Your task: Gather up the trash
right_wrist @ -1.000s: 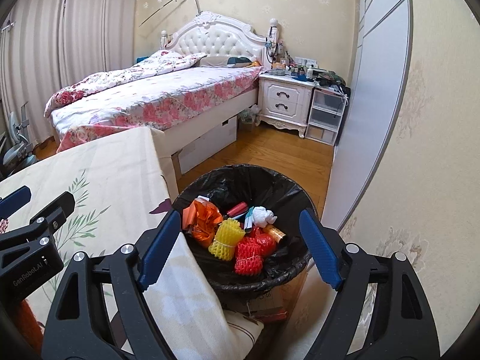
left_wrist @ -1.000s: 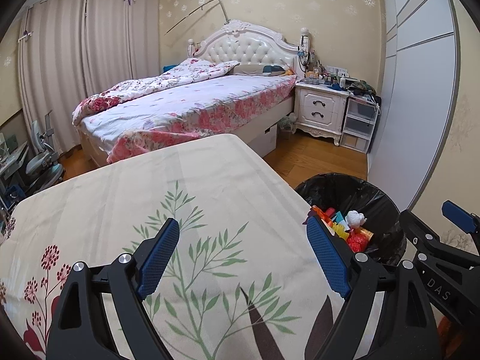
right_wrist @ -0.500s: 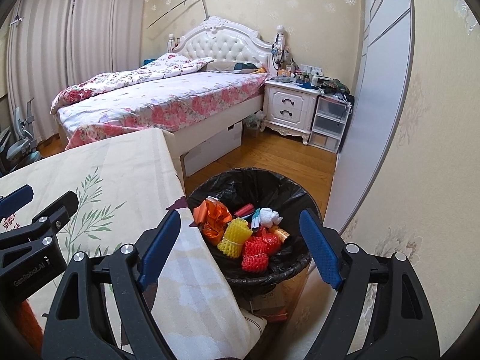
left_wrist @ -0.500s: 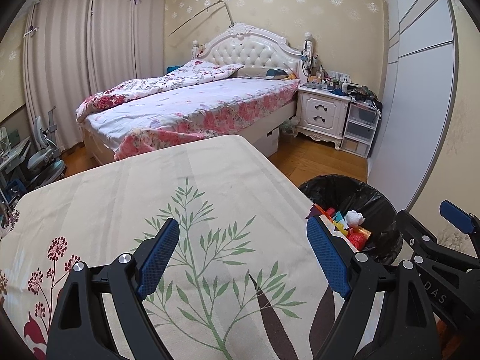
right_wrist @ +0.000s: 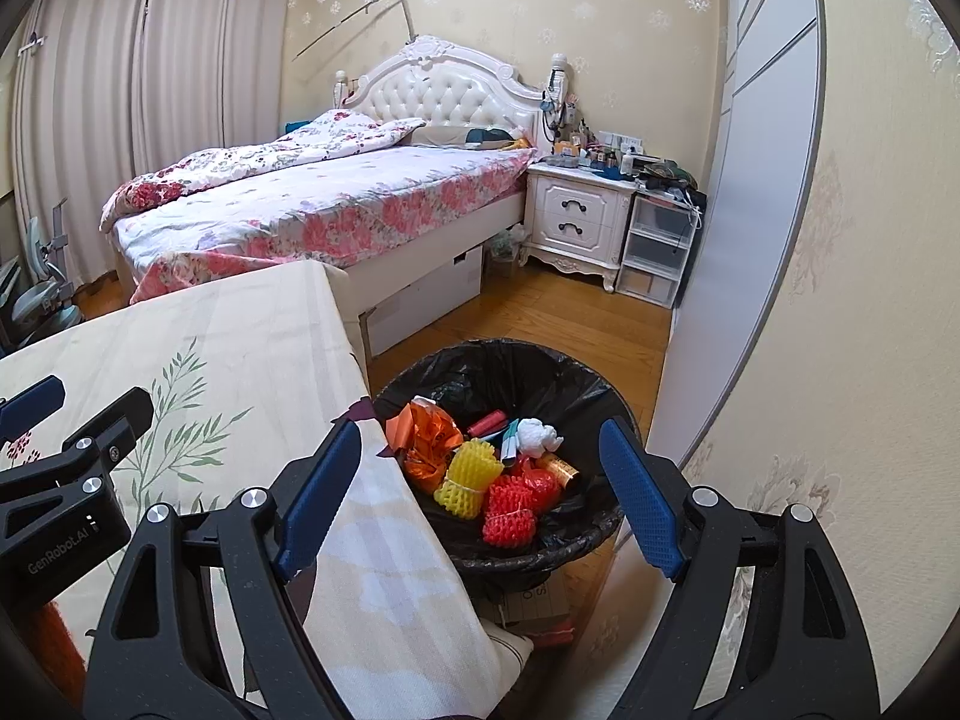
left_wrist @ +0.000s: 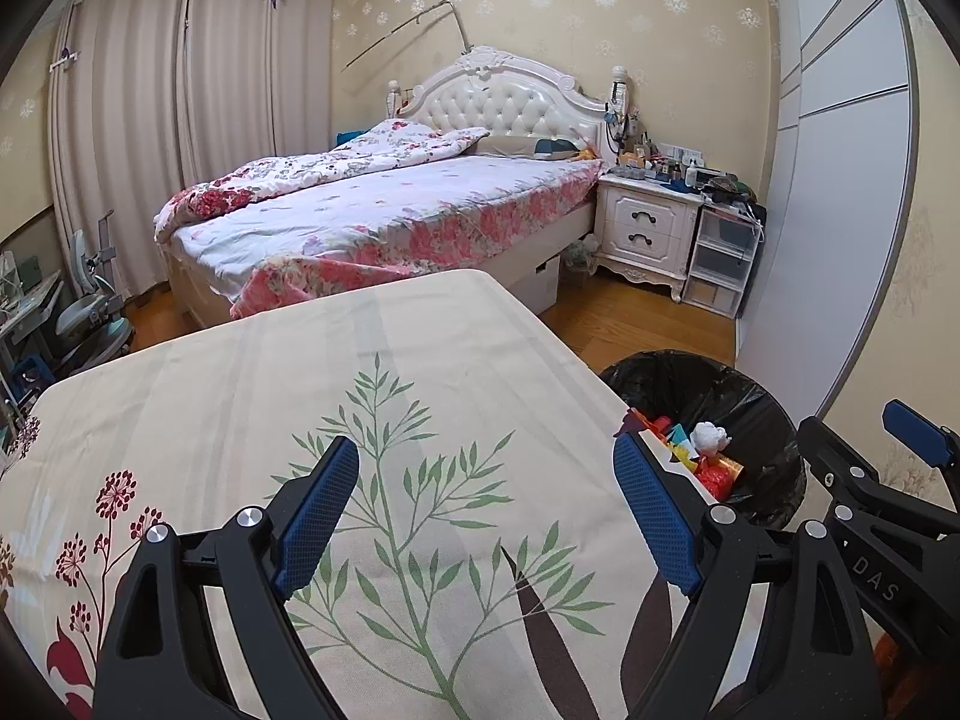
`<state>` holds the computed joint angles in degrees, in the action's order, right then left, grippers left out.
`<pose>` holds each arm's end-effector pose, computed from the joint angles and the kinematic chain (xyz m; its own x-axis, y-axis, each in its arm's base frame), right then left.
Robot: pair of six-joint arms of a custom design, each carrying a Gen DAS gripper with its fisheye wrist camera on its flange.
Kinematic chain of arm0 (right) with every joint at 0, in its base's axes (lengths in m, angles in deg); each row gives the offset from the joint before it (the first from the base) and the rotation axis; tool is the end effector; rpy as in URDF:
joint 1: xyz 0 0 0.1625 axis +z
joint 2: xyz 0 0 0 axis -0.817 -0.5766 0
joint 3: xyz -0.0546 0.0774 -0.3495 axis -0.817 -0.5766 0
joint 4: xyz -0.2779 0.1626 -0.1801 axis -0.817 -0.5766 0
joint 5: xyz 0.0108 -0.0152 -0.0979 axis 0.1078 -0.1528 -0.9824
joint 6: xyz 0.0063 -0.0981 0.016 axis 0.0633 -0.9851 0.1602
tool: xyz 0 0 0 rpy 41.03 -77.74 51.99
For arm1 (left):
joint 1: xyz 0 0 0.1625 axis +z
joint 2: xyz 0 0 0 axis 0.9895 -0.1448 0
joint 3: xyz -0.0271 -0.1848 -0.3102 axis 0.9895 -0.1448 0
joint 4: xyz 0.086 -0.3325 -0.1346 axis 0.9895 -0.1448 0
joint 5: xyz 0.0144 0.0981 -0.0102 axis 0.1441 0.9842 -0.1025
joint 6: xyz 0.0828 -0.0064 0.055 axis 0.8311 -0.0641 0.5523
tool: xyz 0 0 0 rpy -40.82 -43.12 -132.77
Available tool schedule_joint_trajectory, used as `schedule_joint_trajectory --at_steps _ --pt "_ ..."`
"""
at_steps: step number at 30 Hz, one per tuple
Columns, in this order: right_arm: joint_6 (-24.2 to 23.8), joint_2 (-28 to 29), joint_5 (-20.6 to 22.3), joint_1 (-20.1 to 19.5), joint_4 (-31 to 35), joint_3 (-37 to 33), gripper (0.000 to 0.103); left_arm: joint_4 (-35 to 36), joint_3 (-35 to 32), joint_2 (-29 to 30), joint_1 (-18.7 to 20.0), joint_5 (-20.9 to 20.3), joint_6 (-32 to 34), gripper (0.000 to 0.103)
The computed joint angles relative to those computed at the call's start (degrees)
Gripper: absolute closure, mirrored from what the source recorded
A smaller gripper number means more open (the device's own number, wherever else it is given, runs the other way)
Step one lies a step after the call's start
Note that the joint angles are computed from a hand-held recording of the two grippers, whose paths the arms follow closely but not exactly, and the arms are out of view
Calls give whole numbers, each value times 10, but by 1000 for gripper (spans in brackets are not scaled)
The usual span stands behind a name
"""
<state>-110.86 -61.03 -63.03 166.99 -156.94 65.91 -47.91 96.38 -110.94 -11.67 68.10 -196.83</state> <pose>0.3604 -0.6701 -0.1034 -0.6410 -0.2781 0.7154 -0.7291 0.5117 -0.4544 0.0046 -0.6175 0.2837 -0.6641 -0.3304 -0.6706 0.4512 0.5382 -0.7119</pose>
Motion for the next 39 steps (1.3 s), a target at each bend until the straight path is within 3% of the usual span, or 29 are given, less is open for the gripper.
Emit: schedule_joint_trajectory --at_steps 39 --pt "1 -4 0 -1 0 5 23 6 5 -2 0 0 -7 19"
